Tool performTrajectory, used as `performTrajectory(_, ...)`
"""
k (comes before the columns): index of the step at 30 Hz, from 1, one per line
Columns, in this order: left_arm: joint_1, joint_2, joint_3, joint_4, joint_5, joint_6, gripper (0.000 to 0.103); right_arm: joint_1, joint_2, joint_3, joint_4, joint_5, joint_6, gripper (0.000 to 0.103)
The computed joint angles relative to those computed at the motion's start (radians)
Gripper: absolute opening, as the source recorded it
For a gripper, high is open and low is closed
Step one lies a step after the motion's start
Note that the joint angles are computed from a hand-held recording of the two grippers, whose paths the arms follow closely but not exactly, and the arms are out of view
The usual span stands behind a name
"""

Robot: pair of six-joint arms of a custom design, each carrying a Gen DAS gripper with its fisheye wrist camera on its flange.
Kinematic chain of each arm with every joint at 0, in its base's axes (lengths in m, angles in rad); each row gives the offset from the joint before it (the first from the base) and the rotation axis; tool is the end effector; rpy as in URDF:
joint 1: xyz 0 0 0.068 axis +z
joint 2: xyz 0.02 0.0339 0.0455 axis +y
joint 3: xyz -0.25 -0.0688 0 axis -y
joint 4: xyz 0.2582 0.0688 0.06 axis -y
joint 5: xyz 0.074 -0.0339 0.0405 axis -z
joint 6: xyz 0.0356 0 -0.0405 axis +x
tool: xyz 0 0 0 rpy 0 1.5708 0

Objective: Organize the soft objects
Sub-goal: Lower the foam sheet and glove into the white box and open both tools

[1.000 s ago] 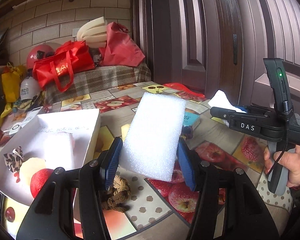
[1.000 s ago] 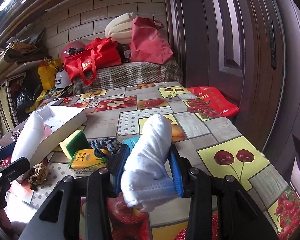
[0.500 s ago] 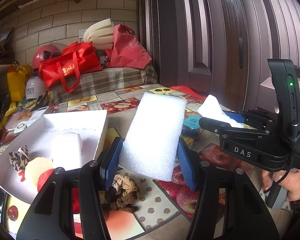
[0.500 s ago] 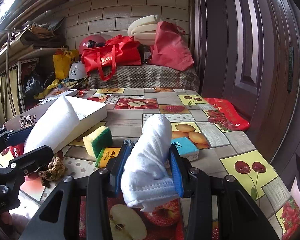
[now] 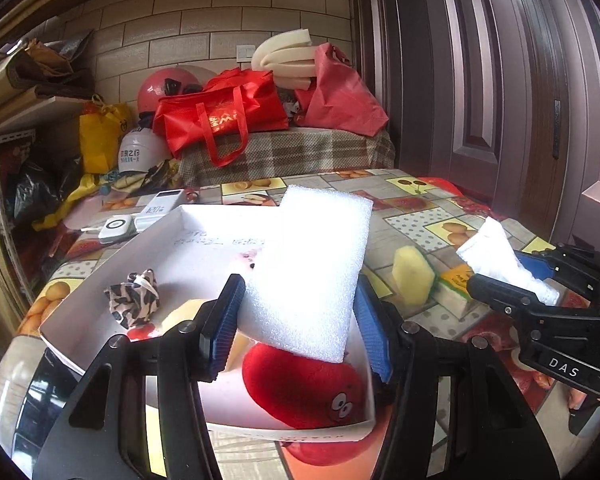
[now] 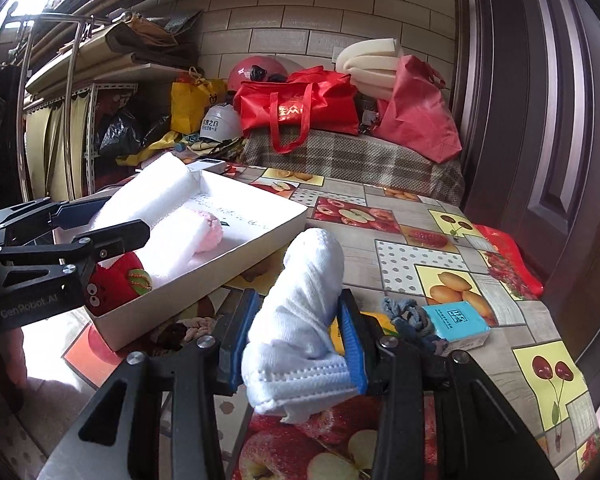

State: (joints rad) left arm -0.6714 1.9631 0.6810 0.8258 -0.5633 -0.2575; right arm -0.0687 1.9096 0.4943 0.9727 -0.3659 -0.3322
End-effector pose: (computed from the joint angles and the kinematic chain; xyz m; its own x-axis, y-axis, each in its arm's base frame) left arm 0.2781 -0.1967 0.0682 -0.3720 0.0205 -0.9280 0.0578 0.9983 -0.0011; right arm 0.2994 -0.0078 0.0576 -0.3196 -0.2833 -0.9042 -0.3837 0.9112 -0.1498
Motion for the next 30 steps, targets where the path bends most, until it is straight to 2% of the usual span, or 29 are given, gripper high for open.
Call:
performTrajectory(3,0.07,-0.021,-0.042,0.012,0.011,-0.032,0.055,0.039,0.004,0.004,0.0,0.013,0.0,0.04)
performTrajectory(9,0.178,-0.036,-0.073,0.006,0.104,-0.139,0.055,0.113,0.014,0.037,-0.04,0.03,0.015,0.04)
performTrajectory(14,0.198,-0.042,-0.079,0.017,0.113,-0.149,0.055,0.177,0.017,0.046,-0.063,0.022,0.01,0.04)
performTrajectory(20,0.253,-0.048,-0.083,0.015,0.145,-0.187,0.055,0.218,0.025,0.111,-0.196,-0.069,0.004,0.04)
performTrajectory(25,0.298,-0.038,-0.056,-0.013,0.142,-0.172,0.055,0.217,0.056,0.198,-0.328,-0.124,0.017,0.039)
performTrajectory(30,0.345,-0.032,-0.043,-0.043,0.201,-0.211,0.055,0.215,0.09,0.263,-0.388,-0.147,0.043,0.039)
